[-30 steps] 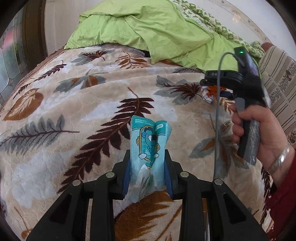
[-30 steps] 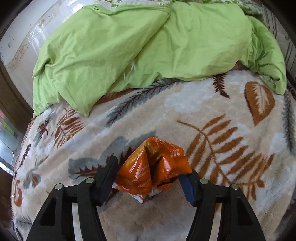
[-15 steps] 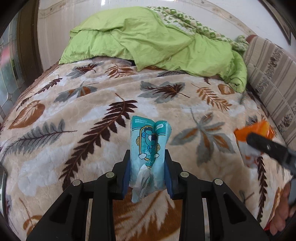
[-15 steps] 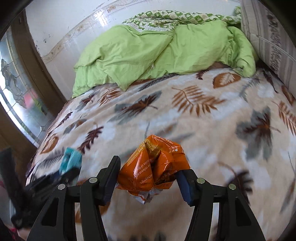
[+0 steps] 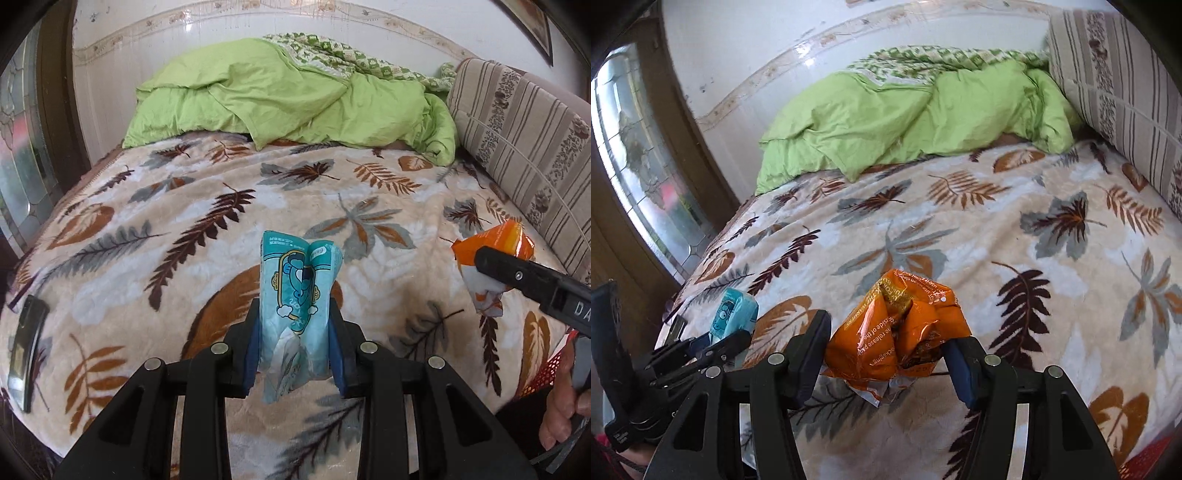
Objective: Collect trash
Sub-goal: 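Lift the orange wrapper with the right gripper while the left holds the teal pack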
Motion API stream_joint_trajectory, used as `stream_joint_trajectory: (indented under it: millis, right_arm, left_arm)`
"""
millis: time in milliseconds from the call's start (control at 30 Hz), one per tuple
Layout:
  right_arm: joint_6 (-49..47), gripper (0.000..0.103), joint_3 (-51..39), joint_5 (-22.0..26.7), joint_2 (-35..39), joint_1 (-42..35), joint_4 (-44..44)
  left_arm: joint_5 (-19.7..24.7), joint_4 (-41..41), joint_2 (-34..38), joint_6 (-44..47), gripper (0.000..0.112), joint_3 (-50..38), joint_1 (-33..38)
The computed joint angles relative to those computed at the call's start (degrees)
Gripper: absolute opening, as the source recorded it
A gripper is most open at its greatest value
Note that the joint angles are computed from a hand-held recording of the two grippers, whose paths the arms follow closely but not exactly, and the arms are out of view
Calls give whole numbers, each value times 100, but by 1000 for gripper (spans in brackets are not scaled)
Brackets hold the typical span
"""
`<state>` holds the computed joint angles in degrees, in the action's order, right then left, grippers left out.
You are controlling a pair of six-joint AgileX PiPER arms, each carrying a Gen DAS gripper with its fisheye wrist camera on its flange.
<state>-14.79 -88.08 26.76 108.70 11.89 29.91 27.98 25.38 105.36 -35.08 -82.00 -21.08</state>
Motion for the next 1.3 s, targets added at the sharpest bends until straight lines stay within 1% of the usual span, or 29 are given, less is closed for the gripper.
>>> stream_joint_trajectory:
  millis: [67, 100, 200, 333, 467, 1300]
  right_arm:
    - [52, 63, 66, -103, -52, 102, -147]
    - [65, 63, 70, -130, -56, 135, -198]
    - [165, 63, 43, -162, -27, 187, -335]
    - [166, 63, 13, -136, 10, 130, -227]
    - [263, 63, -36, -124, 52, 135, -305]
    - [370, 63, -92, -99, 95, 86, -394]
  left_arm:
    - [-4, 651, -82, -553, 31, 117, -94]
    - [4, 804, -105, -668, 31, 144, -110]
    - [-3, 936, -97, -762, 31, 131, -97]
    - [-21, 1231, -44, -954, 31, 131, -96]
    - [-75, 1092, 34, -831, 31, 94, -17]
    - [-136, 1170, 238, -859, 31, -20, 30]
